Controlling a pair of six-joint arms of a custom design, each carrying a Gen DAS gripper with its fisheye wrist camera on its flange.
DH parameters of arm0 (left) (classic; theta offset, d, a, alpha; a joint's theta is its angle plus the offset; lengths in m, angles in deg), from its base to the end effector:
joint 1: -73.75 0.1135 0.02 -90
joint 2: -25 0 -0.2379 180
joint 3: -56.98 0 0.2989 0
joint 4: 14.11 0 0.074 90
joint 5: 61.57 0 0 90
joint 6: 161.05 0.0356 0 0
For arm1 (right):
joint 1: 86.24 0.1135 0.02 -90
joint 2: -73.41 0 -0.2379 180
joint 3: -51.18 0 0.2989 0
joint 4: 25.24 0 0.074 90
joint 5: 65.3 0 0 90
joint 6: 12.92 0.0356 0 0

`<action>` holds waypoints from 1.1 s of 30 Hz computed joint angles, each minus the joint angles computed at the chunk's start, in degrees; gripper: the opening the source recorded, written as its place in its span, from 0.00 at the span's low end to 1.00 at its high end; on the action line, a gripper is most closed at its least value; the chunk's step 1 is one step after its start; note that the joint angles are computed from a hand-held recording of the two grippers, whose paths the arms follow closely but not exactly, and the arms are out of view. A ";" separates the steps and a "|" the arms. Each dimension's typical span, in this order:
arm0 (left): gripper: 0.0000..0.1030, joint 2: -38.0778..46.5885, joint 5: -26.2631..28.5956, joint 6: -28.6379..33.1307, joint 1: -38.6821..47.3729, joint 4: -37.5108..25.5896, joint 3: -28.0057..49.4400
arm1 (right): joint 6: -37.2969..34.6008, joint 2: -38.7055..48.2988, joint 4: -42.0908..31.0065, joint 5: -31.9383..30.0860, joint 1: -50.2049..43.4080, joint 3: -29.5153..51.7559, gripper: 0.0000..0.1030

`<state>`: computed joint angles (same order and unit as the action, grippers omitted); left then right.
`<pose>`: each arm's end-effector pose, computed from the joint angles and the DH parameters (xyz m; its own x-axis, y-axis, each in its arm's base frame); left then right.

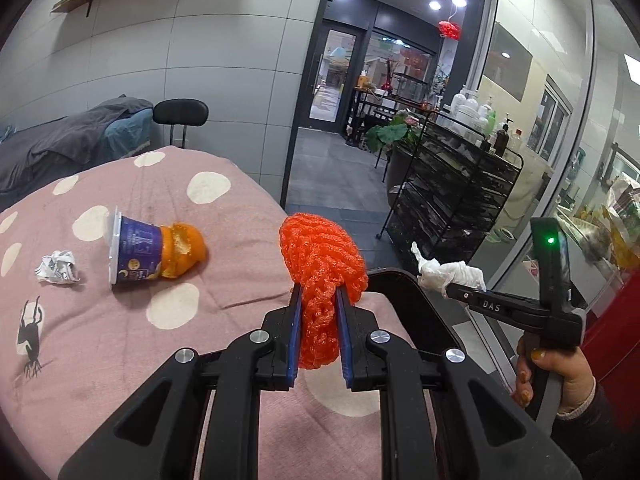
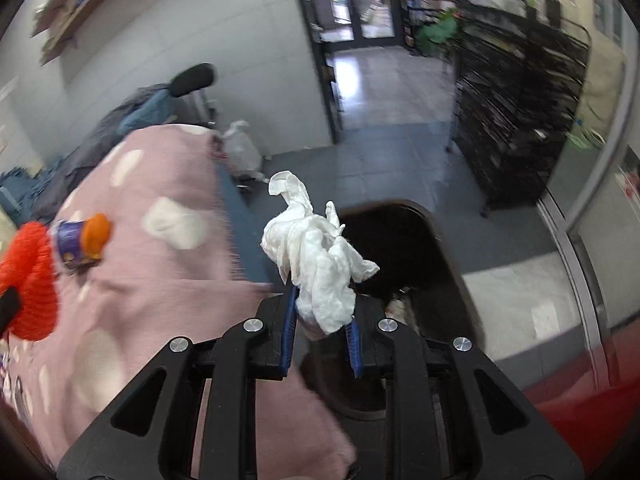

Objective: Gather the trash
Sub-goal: 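Carry the tissue to the bin and open the right tool while the left tool carries the net, then lower the orange net into the bin and open the left tool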

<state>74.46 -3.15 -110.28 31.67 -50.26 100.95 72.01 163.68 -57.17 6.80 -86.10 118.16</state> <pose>0.1913 -0.1476 0.1964 -0.5594 -0.2208 -0.7990 -0.0947 0.9746 -0.2031 0.3572 0.0118 0.1446 -0.8024 -0.0861 -0.5905 -0.2495 0.9473 0.2010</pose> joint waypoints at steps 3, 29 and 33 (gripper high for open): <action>0.15 3.18 2.12 1.26 0.21 2.23 1.64 | 0.62 7.46 1.02 2.24 -2.60 3.59 0.22; 0.15 32.70 11.25 9.30 -1.95 10.81 21.69 | 5.19 24.23 6.51 7.64 -9.59 9.84 0.64; 0.15 39.72 14.45 10.43 -1.95 11.67 27.44 | 5.72 21.58 6.98 8.27 -12.00 8.14 0.65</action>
<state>114.18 11.30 -99.85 29.72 -38.59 128.40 77.73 185.26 -50.20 15.07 -98.11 126.30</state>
